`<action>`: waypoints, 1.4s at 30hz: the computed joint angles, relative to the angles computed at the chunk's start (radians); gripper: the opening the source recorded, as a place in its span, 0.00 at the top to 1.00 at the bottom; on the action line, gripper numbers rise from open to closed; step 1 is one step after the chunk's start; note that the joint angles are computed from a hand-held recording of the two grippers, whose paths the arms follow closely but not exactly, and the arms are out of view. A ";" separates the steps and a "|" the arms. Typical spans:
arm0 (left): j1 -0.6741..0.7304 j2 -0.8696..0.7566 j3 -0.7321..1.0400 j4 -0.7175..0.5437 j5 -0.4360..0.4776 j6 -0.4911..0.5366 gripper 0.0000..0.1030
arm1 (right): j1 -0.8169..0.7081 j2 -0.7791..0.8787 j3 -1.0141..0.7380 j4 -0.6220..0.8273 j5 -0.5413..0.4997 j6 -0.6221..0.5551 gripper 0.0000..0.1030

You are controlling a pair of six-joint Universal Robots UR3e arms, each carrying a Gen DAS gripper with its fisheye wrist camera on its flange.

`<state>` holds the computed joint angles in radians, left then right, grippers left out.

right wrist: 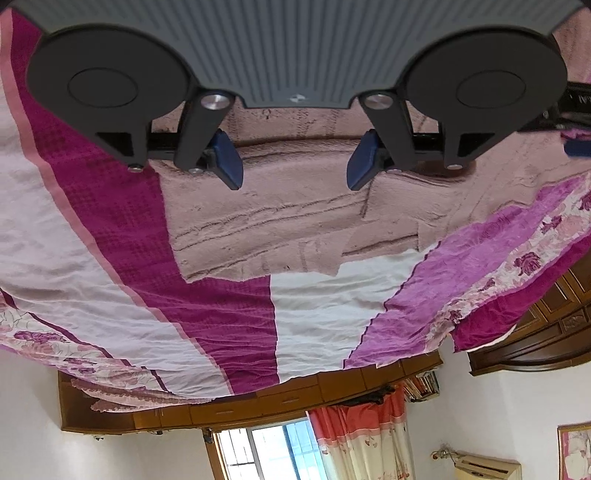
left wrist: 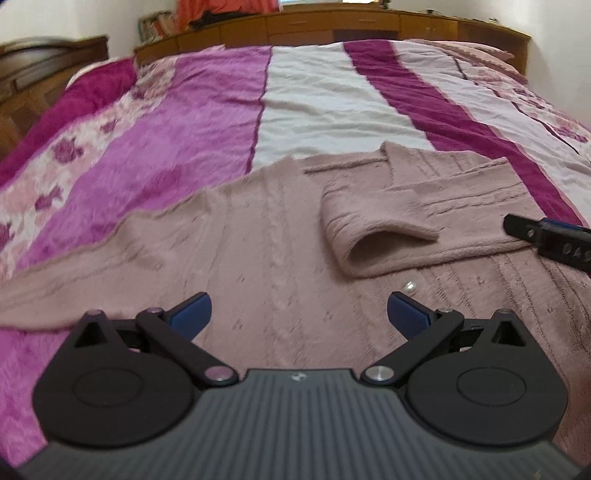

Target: Fold small clothes

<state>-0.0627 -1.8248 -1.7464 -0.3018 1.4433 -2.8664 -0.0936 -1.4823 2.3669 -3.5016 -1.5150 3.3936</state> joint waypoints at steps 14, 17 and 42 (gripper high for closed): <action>-0.141 -0.229 0.245 0.087 0.094 0.041 0.10 | -0.006 0.161 0.018 -0.195 -0.040 -0.021 0.32; -0.162 -0.282 0.289 0.114 0.111 0.081 0.13 | -0.007 0.196 0.019 -0.233 -0.041 -0.025 0.32; -0.199 -0.441 0.392 0.157 0.091 0.271 0.88 | -0.025 0.354 0.037 -0.439 -0.002 -0.042 0.23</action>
